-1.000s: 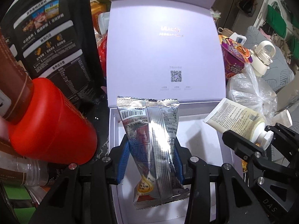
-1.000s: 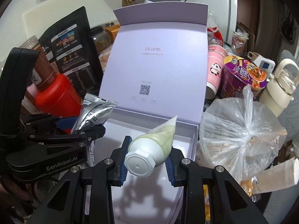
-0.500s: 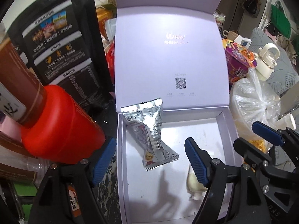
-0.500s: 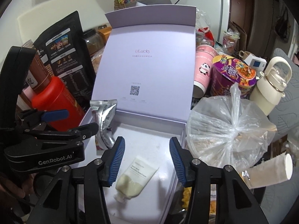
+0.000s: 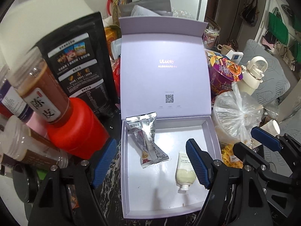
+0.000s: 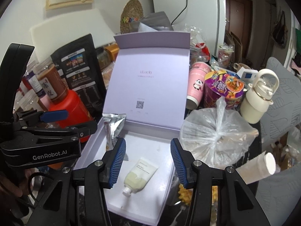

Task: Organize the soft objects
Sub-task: 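Raise both open grippers away from the lavender box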

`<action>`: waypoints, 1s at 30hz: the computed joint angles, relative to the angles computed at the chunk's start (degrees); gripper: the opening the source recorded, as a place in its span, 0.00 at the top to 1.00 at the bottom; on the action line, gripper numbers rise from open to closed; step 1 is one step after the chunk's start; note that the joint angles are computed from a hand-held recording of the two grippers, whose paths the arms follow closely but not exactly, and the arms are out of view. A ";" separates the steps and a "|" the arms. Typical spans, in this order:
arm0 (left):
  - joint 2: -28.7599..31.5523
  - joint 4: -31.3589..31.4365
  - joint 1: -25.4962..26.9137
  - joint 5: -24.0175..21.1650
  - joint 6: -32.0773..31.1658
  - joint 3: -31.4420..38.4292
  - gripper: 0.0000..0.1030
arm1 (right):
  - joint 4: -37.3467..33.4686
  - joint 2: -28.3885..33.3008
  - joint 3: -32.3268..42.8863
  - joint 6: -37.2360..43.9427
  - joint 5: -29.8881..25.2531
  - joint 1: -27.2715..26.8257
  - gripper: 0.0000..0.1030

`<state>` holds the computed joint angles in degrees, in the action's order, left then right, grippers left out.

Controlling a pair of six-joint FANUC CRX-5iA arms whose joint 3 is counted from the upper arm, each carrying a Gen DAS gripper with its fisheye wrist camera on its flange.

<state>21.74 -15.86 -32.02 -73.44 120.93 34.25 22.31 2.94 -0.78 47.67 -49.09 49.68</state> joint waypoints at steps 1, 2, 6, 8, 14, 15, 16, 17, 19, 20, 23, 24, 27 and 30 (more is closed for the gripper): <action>-0.34 -0.57 -0.48 -0.31 0.24 0.26 0.26 | 0.57 -0.62 -0.46 -0.42 0.03 0.31 0.52; -0.40 -1.06 -0.91 -0.67 0.46 0.76 0.26 | 1.30 -1.36 -0.94 -0.97 0.02 0.66 0.52; -1.95 -3.05 -2.93 -1.49 1.77 1.34 0.26 | 3.33 -3.96 -2.58 -2.79 -0.04 1.84 0.52; -2.62 -4.10 -3.94 -2.02 2.38 1.69 0.26 | 3.77 -5.27 -3.22 -3.46 -0.23 2.34 0.52; -4.98 -7.64 -7.43 -3.80 5.17 2.19 0.26 | 7.00 -9.80 -6.09 -6.17 -0.98 4.85 0.52; -5.49 -8.37 -8.19 -4.16 5.77 2.26 0.26 | 7.34 -10.56 -6.50 -6.59 -1.16 5.28 0.51; -5.93 -8.92 -8.76 -4.38 6.25 2.20 0.26 | 7.80 -11.37 -7.04 -7.16 -1.25 5.71 0.50; -6.17 -9.32 -9.16 -4.59 6.56 2.26 0.26 | 8.35 -12.19 -7.63 -7.71 -1.22 6.12 0.49; -6.65 -10.55 -10.40 -5.46 7.54 2.66 0.26 | 9.60 -13.75 -8.75 -8.70 -1.50 7.11 0.49; -6.91 -11.14 -11.09 -5.97 8.18 2.80 0.26 | 10.19 -14.52 -9.31 -9.14 -1.70 7.63 0.49; -7.52 -12.63 -12.94 -7.14 9.71 3.04 0.26 | 11.44 -16.76 -10.95 -10.15 -2.26 9.08 0.49; -7.64 -13.18 -13.54 -7.58 10.13 3.20 0.26 | 11.90 -17.50 -11.53 -10.54 -2.44 9.56 0.49; -7.91 -15.23 -15.77 -9.20 11.57 3.94 0.26 | 13.21 -19.87 -13.38 -11.78 -2.62 10.85 0.45; -7.82 -17.79 -18.45 -11.42 12.99 5.24 0.26 | 15.01 -22.62 -15.46 -13.35 -2.98 12.42 0.39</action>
<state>13.92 -33.66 -50.47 -84.85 133.91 39.49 37.32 -19.68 -16.23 34.32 -52.07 62.11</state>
